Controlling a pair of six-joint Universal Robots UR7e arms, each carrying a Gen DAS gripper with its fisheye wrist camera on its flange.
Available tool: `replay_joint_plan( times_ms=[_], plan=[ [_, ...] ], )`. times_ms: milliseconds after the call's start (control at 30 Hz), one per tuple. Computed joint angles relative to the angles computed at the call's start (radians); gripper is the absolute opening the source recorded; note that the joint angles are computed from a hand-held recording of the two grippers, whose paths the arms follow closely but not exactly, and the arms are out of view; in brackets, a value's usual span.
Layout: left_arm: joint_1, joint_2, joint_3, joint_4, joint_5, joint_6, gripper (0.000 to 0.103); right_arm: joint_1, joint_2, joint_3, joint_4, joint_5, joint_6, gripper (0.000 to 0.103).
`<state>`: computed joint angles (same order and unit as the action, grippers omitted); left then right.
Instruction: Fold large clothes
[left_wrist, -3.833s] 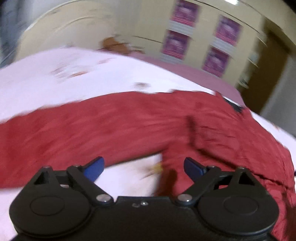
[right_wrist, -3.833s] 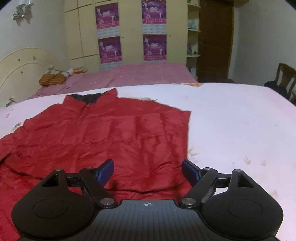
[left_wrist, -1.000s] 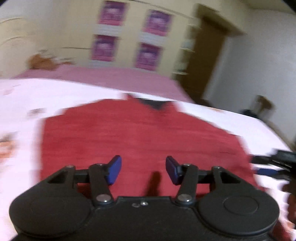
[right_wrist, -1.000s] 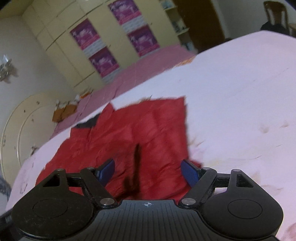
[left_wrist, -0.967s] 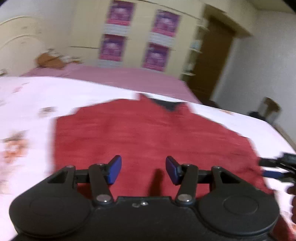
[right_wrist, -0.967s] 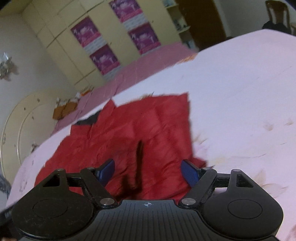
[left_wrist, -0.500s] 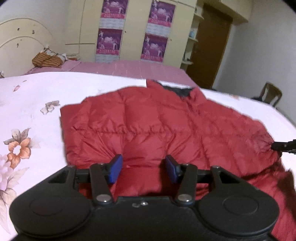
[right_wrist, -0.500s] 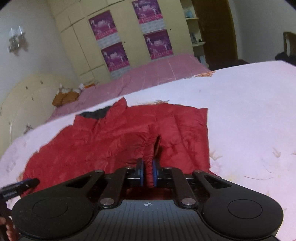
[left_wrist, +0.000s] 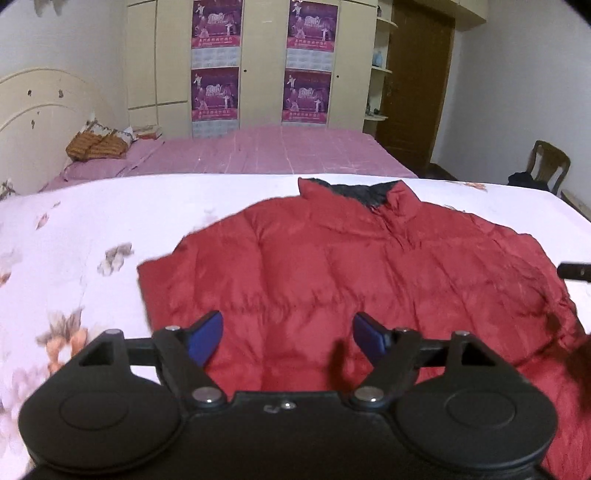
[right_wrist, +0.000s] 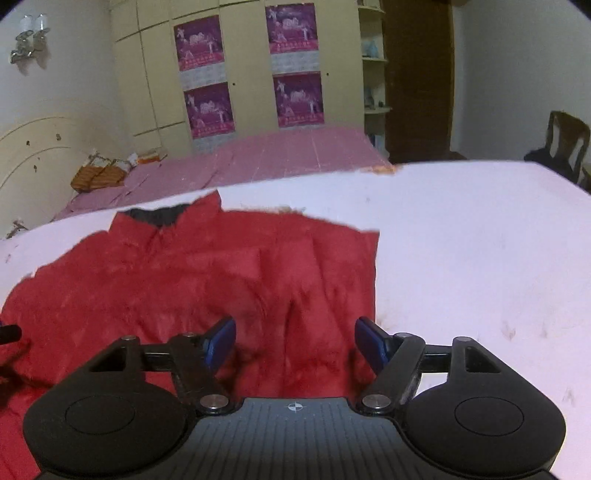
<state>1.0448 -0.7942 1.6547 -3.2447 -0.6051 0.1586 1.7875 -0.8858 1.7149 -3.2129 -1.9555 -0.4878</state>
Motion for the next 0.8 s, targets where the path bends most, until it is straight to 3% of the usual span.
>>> replay_joint_plan(
  times_ms=[33,100,300,433,667,800],
  plan=[
    [0.004,0.01,-0.02,-0.001,-0.006,0.016,0.076,0.004,0.014,-0.02,0.008,0.007,-0.007,0.061],
    [0.01,0.034,-0.067,0.003,-0.01,0.052,0.076,0.012,0.046,-0.067,0.038,0.023,-0.027,0.054],
    [0.048,0.09,-0.178,0.122,-0.033,0.047,0.078,0.029,0.154,-0.184,0.173,0.055,-0.078,0.054],
    [0.086,0.084,-0.167,0.147,-0.056,-0.021,0.084,0.023,0.219,-0.222,0.208,0.004,-0.112,0.054],
    [0.088,0.05,-0.128,0.15,-0.057,-0.032,0.085,0.008,0.209,-0.213,0.153,-0.019,-0.127,0.054],
    [0.069,0.02,-0.083,0.126,0.002,-0.048,0.083,-0.015,0.173,-0.216,0.172,-0.063,-0.107,0.055]
  ],
)
